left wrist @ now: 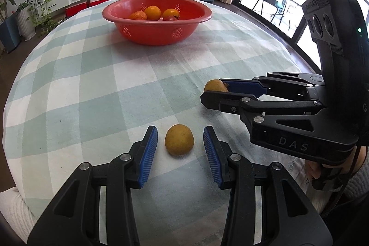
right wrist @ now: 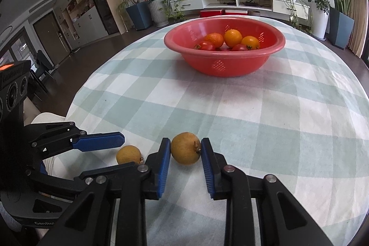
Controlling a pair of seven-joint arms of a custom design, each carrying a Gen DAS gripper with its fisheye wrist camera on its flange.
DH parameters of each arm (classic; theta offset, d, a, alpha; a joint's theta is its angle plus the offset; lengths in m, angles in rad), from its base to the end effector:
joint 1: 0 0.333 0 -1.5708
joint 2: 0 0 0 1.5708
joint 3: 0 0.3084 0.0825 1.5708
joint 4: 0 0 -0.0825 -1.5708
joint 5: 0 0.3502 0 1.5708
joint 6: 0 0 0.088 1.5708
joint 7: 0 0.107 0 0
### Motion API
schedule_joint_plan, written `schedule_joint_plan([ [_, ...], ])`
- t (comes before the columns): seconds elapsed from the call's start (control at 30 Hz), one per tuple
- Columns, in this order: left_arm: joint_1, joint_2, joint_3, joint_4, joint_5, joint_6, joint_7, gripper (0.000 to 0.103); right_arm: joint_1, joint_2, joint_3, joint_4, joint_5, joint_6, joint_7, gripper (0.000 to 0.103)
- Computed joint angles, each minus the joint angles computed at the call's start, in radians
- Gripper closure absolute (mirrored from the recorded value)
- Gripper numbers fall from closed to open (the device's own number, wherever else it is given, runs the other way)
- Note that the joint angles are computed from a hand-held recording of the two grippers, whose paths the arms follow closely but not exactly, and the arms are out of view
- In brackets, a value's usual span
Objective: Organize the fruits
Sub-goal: 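Close the left tool on a small brown fruit while the right tool closes on a brown pear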
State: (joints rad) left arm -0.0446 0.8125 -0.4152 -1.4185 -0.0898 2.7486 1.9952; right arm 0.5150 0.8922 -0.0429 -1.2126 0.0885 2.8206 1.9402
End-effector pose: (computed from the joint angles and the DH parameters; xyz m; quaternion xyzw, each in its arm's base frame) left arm 0.6963 -0.2462 0.3183 -0.4409 0.8394 -0.3069 0.0832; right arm 0.6838 0.3580 0.3325 -0.6809 0.6428 -0.1111 0.3329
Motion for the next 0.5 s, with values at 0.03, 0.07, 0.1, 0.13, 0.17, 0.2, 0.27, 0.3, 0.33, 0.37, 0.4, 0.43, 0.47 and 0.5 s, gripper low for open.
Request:
schedule_joint_plan([
  [0.03, -0.002, 0.004, 0.001, 0.004, 0.001, -0.003, -0.001, 0.064, 0.0, -0.004, 0.0, -0.006, 0.001, 0.004, 0.0, 0.073],
  [0.07, -0.003, 0.007, 0.0, 0.005, 0.002, -0.004, 0.001, 0.064, -0.001, -0.005, 0.001, -0.009, 0.002, 0.005, 0.0, 0.073],
  [0.1, -0.005, 0.009, 0.001, 0.006, 0.003, -0.004, 0.001, 0.064, 0.0, -0.006, -0.001, -0.012, 0.002, 0.008, 0.002, 0.073],
  [0.13, -0.006, 0.01, 0.002, 0.006, 0.005, -0.004, 0.001, 0.064, 0.001, -0.008, -0.003, -0.014, 0.002, 0.01, 0.004, 0.073],
  [0.17, -0.007, 0.012, 0.003, 0.007, 0.005, -0.003, -0.001, 0.064, 0.001, -0.009, -0.004, -0.016, 0.002, 0.012, 0.005, 0.073],
  [0.2, -0.008, 0.015, 0.004, 0.011, 0.006, -0.003, -0.002, 0.064, 0.001, -0.01, -0.003, -0.018, 0.003, 0.013, 0.006, 0.073],
  [0.27, -0.006, 0.019, 0.0, 0.015, 0.004, -0.005, -0.001, 0.064, 0.001, -0.011, -0.003, -0.019, 0.003, 0.013, 0.005, 0.073],
  [0.3, -0.004, 0.021, -0.002, 0.017, 0.003, -0.006, 0.002, 0.064, 0.0, -0.011, -0.003, -0.02, 0.003, 0.014, 0.005, 0.073],
  [0.33, 0.0, 0.022, -0.008, 0.016, 0.001, -0.007, 0.008, 0.064, 0.0, -0.011, -0.002, -0.021, 0.004, 0.015, 0.004, 0.073],
  [0.37, 0.002, 0.022, -0.01, 0.015, -0.001, -0.004, 0.011, 0.064, -0.001, -0.011, -0.002, -0.021, 0.005, 0.016, 0.004, 0.073],
  [0.4, 0.001, 0.023, -0.009, 0.016, -0.003, -0.003, 0.01, 0.064, 0.0, -0.011, -0.002, -0.02, 0.005, 0.015, 0.004, 0.073],
  [0.43, 0.002, 0.025, -0.01, 0.018, -0.004, -0.006, 0.01, 0.064, 0.001, -0.011, -0.004, -0.02, 0.004, 0.015, 0.005, 0.073],
  [0.47, 0.004, 0.026, -0.012, 0.02, -0.007, -0.007, 0.011, 0.064, 0.001, -0.011, -0.004, -0.02, 0.004, 0.015, 0.006, 0.073],
  [0.5, 0.005, 0.028, -0.013, 0.023, -0.011, -0.007, 0.01, 0.064, 0.002, -0.012, -0.005, -0.021, 0.003, 0.014, 0.007, 0.073],
])
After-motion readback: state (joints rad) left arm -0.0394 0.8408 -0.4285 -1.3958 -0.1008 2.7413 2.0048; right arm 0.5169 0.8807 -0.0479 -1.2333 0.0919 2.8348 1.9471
